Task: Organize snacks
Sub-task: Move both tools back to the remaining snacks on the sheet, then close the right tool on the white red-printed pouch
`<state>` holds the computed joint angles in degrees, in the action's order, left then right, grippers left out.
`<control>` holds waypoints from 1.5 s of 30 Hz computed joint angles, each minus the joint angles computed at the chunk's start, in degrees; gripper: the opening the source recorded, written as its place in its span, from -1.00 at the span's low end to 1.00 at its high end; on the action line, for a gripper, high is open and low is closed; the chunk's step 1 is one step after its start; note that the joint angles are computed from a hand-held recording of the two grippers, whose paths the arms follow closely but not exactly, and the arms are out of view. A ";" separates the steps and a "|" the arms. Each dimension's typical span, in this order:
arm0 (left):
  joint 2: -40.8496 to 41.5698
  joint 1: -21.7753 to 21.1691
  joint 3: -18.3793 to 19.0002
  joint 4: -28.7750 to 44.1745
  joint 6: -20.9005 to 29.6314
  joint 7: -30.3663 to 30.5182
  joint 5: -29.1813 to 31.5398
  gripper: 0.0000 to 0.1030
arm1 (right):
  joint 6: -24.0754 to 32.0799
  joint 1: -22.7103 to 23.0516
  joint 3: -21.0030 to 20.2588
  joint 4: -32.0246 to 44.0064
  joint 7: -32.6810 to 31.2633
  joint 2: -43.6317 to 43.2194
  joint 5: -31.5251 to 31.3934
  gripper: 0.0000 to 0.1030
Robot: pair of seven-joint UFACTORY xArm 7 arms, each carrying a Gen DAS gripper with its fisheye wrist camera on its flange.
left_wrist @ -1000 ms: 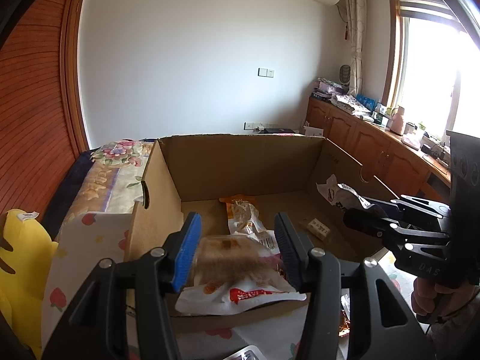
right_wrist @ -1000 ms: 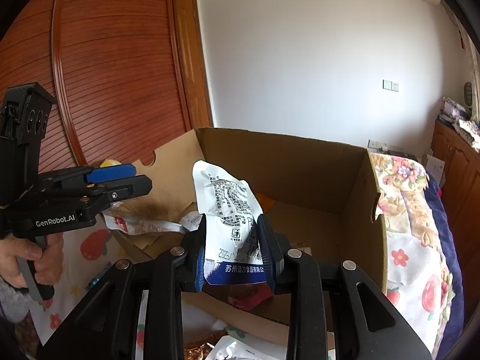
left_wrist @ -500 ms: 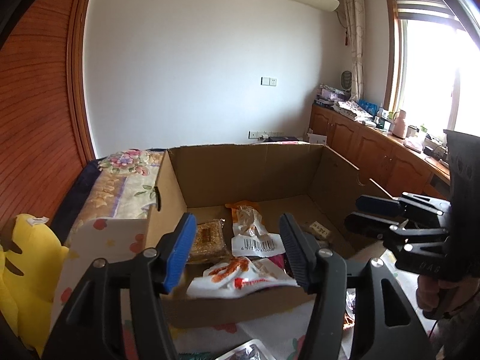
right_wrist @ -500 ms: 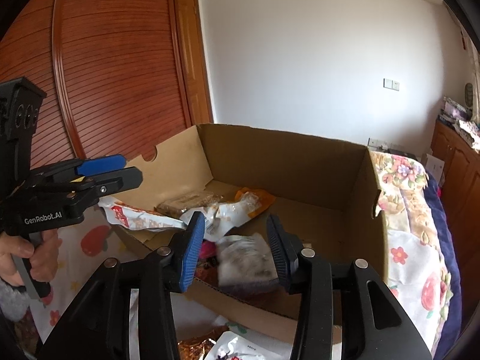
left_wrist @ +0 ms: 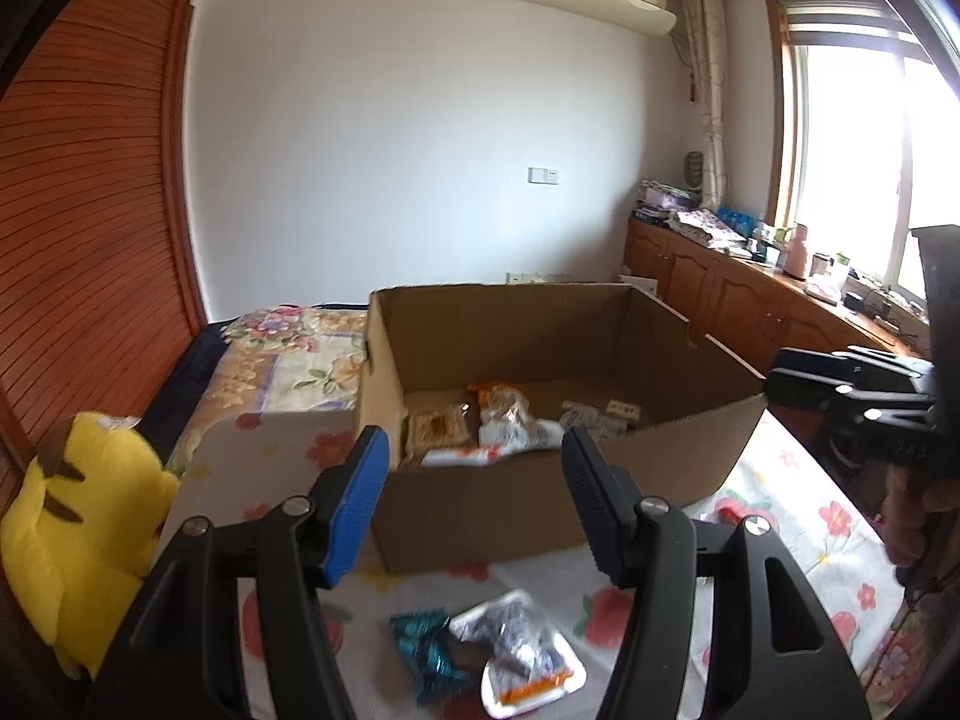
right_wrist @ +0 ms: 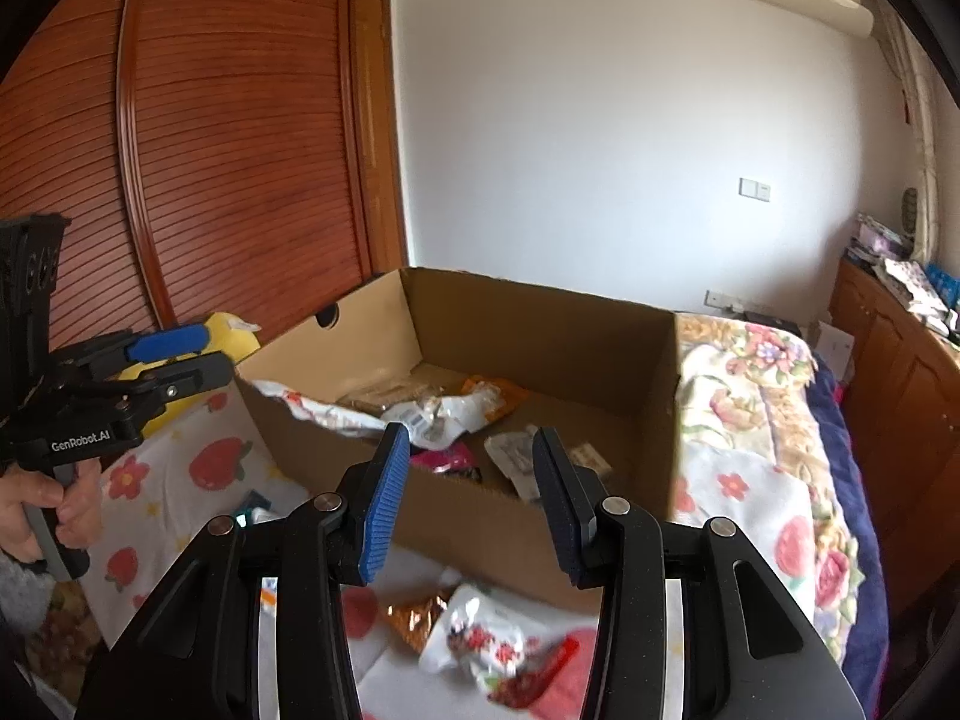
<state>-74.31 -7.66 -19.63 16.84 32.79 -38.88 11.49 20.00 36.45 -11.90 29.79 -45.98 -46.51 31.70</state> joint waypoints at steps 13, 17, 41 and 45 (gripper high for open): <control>-6.59 -9.39 -3.84 -5.98 9.23 -5.41 -2.85 0.17 | 9.21 -9.20 2.21 -6.53 3.59 -7.92 -6.16 -0.06; -5.86 -12.00 -4.45 -7.59 9.96 -7.81 -3.00 0.17 | 9.42 -10.00 2.98 -7.89 3.28 -5.62 -7.32 -0.06; -4.40 -16.47 -3.38 -10.75 10.92 -13.99 -0.30 0.17 | 10.66 -10.57 5.38 -6.54 -1.80 8.13 -2.83 0.15; -4.07 -16.72 -3.76 -10.58 11.04 -14.29 0.09 0.17 | 8.94 -11.35 6.99 -8.59 -2.55 6.66 -4.53 0.18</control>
